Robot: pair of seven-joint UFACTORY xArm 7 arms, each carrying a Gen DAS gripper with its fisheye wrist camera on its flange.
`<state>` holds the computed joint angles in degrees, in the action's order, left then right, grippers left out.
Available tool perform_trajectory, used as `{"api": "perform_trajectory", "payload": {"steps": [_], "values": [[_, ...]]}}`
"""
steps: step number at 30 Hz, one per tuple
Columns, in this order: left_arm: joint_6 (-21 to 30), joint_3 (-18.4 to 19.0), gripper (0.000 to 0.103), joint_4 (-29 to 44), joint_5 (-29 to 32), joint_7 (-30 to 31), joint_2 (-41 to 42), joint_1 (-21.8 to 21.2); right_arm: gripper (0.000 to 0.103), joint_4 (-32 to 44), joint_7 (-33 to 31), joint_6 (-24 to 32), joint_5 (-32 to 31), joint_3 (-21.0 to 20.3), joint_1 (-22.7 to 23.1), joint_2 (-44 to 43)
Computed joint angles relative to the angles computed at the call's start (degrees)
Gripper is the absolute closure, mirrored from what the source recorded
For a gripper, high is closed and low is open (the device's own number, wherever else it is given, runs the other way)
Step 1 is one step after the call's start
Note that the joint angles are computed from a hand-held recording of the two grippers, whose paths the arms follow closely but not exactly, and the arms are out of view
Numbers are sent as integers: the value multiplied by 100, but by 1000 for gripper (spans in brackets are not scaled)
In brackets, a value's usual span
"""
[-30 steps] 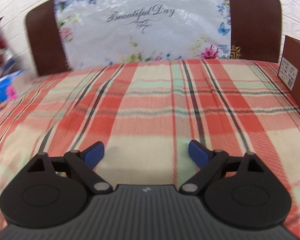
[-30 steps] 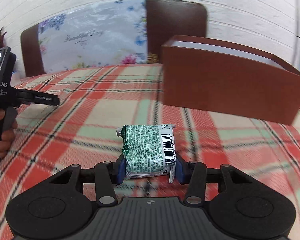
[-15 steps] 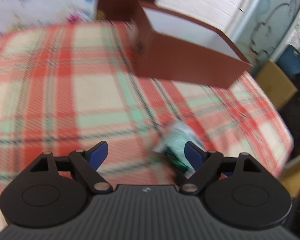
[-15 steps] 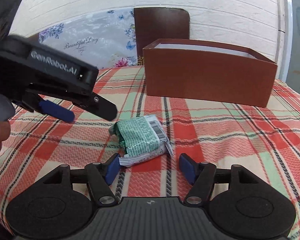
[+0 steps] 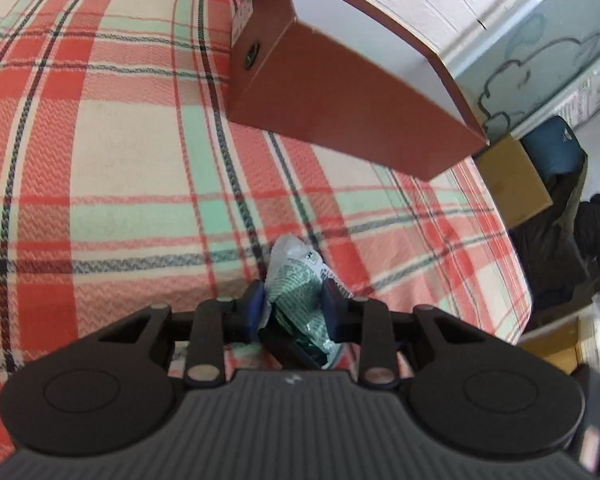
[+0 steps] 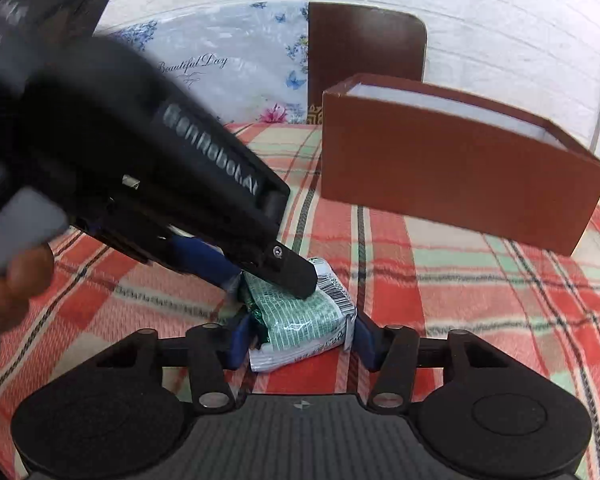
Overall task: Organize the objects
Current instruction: 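Carry the snack bag into the brown box and release it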
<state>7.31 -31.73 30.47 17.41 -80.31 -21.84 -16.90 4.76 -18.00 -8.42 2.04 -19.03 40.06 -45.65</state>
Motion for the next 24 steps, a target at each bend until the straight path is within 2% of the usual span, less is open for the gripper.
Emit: {"api": "perform_trajectory", "payload": {"steps": [4,7,10,13,15,17,19,20,21,22,23,24], "values": [[454,-347,70,631,669,150,-67,404,53,222,-31,-720,-123,-557,337,81],[547,-486,70,1227,1232,184,133,796,53,686,16,-1272,-400,-812,463,535],[471,-580,70,1884,1957,94,612,1194,53,1303,179,-1601,-680,-1273,740,1076],[641,-809,70,2748,3047,-201,1387,1555,53,1898,482,-1900,-899,-1736,1006,1726],[797,-812,70,3263,3639,-366,1989,1552,53,2276,784,-1924,-1111,-2157,1254,2129],[958,-694,69,3704,4024,-437,2540,1399,53,2635,1197,-1882,-1407,-2747,1663,2498],[1170,-537,65,4034,4215,-359,2914,1204,50,2994,1646,-1920,-1744,-3397,2144,2984],[1401,-444,65,4252,4373,-373,3130,1054,49,3154,1844,-1964,-1881,-3573,2206,3306],[1674,-336,62,4450,4533,-355,3315,899,41,3287,1831,-1953,-1777,-3508,2115,3616],[1950,-231,61,4615,4639,-269,3434,764,40,3183,1579,-2073,-1453,-3204,1814,3743],[2208,-129,60,4730,4722,-239,3529,628,40,3198,1566,-2094,-1368,-3140,1721,3829],[2342,-46,60,4766,4669,-224,3555,556,40,3165,1745,-2119,-1523,-3315,1815,3776]]}}
